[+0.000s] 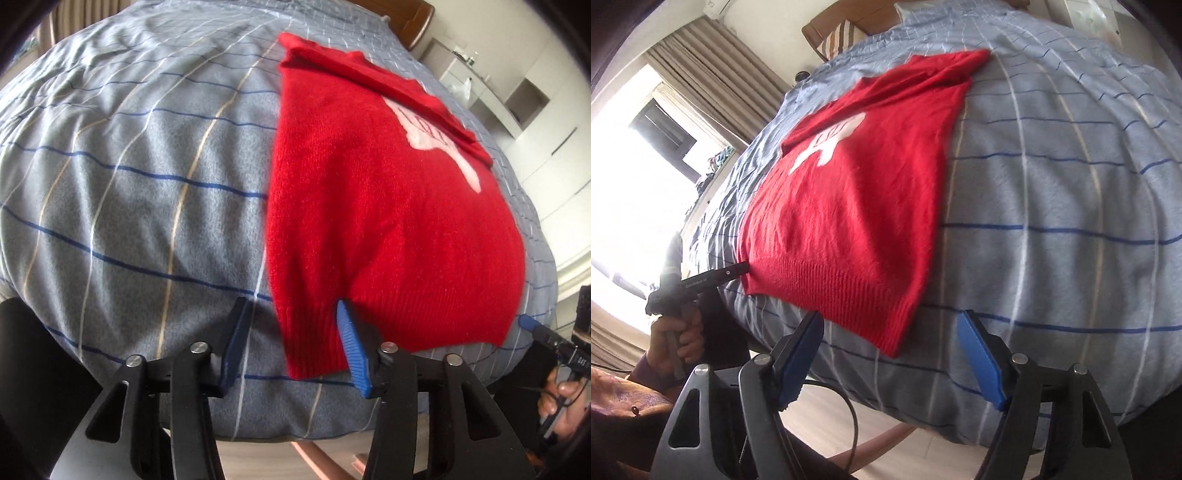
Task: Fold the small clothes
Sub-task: 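Grasp the sweater hem with both tools and fold it toward the collar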
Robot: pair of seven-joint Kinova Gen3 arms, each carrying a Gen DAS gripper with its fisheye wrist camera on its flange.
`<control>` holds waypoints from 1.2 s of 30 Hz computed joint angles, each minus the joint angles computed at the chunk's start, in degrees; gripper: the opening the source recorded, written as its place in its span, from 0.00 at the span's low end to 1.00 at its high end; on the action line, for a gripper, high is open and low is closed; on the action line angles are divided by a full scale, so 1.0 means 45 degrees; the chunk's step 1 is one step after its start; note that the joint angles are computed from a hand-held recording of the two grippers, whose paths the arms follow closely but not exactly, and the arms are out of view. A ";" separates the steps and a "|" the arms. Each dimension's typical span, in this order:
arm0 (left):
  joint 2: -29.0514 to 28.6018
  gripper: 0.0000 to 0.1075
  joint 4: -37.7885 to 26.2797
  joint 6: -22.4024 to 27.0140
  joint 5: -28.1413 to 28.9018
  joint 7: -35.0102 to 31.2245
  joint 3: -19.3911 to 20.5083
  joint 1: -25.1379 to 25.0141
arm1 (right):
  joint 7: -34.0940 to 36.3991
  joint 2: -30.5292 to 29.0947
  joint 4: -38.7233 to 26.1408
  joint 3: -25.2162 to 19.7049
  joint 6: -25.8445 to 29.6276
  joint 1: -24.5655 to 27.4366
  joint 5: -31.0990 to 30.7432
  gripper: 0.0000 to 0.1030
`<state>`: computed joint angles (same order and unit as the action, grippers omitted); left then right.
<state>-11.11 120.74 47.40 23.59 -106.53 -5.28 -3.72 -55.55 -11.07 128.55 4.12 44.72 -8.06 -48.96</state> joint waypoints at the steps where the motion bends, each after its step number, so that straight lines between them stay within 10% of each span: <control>1: 0.0159 0.25 -0.0096 0.0297 0.0210 -0.0271 -0.0347 0.0240 | 0.0154 0.0161 0.0047 -0.0007 -0.0100 -0.0095 -0.0241 0.67; 2: 0.0308 0.07 -0.0158 0.0513 0.0421 -0.0438 -0.0839 0.0698 | 0.0269 0.0377 0.0075 -0.0049 -0.0145 -0.0126 -0.0485 0.60; 4: 0.0404 0.03 -0.0226 0.0782 0.0427 -0.0416 -0.1404 0.1336 | 0.0065 0.1021 -0.0061 0.0071 0.0014 -0.0446 -0.0478 0.52; 6: 0.0236 0.02 -0.0177 0.0771 0.0509 -0.0423 -0.1425 0.1319 | -0.0738 0.1656 -0.0276 -0.0690 0.0043 -0.0113 0.0174 0.08; 7: 0.0119 0.02 -0.0169 0.0952 0.0718 -0.0622 -0.1591 0.1242 | -0.0932 0.1669 -0.0217 -0.0921 -0.0098 0.0027 0.0306 0.05; 15: -0.0546 0.02 -0.0554 0.3154 0.4707 -0.3596 -0.3510 -0.0302 | 0.0693 0.0124 -0.0455 0.0086 0.1042 0.0528 -0.1463 0.05; 22: 0.2042 0.02 -0.3624 0.0904 0.6465 -0.3783 -0.2282 0.0093 | 0.2277 0.1593 -0.2507 -0.1534 -0.1586 0.1928 -0.2868 0.05; 25: 0.3431 0.02 -0.5393 -0.0178 0.5883 -0.2752 -0.1228 0.0049 | 0.2227 0.3062 -0.4276 -0.2338 -0.2663 0.2358 -0.2779 0.05; 32: 0.6860 0.02 -0.9522 -0.1391 0.2628 0.0873 0.0566 -0.0053 | 0.0129 0.6747 -0.8405 -0.0454 -0.3326 0.0450 -0.2049 0.05; 36: 0.8593 0.05 -1.1792 -0.0316 0.1032 0.2944 -0.0533 0.1055 | -0.1930 0.8633 -1.0765 0.0535 -0.1953 -0.0014 -0.1082 0.05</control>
